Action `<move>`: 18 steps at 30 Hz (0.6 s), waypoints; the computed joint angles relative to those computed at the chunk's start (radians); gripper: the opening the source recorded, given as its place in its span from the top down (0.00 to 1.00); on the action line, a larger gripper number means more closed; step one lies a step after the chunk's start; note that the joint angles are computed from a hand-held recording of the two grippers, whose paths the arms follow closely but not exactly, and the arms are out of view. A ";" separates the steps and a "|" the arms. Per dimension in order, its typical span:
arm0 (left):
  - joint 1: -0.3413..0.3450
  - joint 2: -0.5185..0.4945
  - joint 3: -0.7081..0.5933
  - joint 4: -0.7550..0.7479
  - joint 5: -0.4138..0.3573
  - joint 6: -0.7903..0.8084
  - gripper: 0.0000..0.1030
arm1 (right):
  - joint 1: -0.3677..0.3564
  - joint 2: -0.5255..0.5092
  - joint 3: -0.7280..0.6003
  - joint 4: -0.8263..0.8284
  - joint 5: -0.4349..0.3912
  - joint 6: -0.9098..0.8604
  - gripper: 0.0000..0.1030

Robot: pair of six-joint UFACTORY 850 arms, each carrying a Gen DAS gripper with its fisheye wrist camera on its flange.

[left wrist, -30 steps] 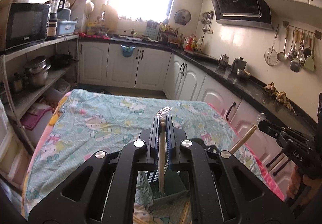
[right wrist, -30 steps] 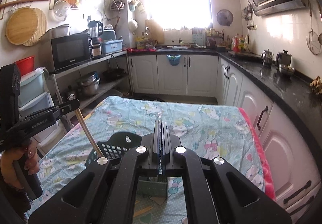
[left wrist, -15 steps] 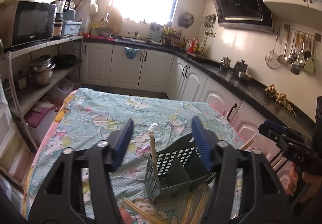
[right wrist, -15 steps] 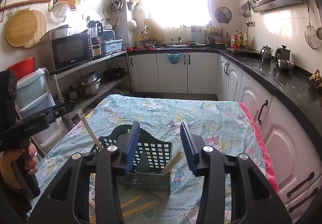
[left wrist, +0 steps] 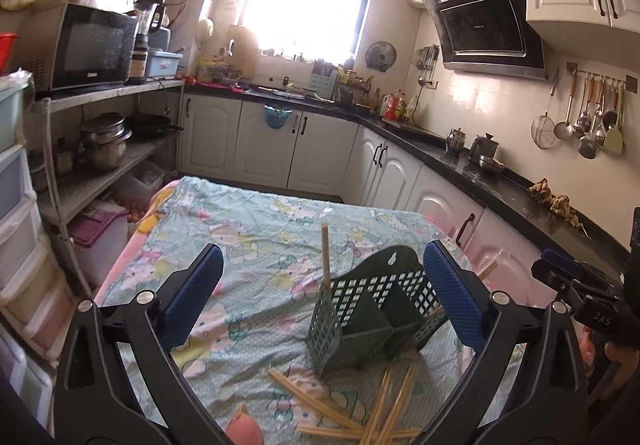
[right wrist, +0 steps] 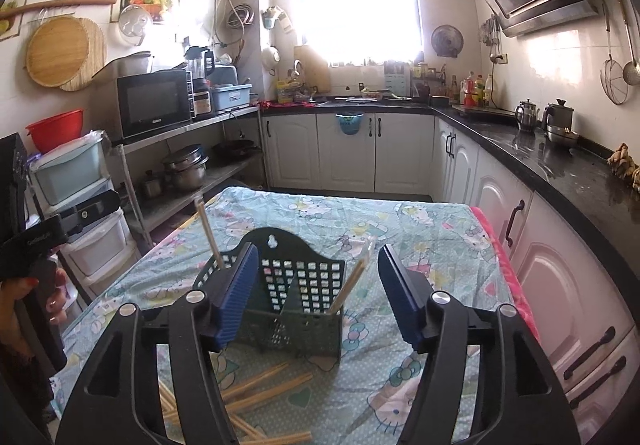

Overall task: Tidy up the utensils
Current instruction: 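Withdraw both tools from the caddy back toward the chopstick pile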

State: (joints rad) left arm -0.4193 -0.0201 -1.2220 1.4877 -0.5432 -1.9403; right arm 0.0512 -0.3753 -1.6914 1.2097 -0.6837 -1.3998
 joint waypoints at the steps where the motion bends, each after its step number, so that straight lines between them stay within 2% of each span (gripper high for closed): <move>1: -0.002 0.008 0.011 0.002 0.000 -0.008 0.10 | -0.001 0.009 0.015 0.001 -0.007 -0.007 0.40; 4: -0.008 0.031 0.044 -0.009 -0.003 -0.019 0.10 | -0.002 0.028 0.046 0.001 -0.015 -0.014 0.37; 18: -0.026 0.076 0.157 -0.139 0.041 0.009 0.10 | -0.002 0.088 0.172 -0.061 -0.019 -0.006 0.34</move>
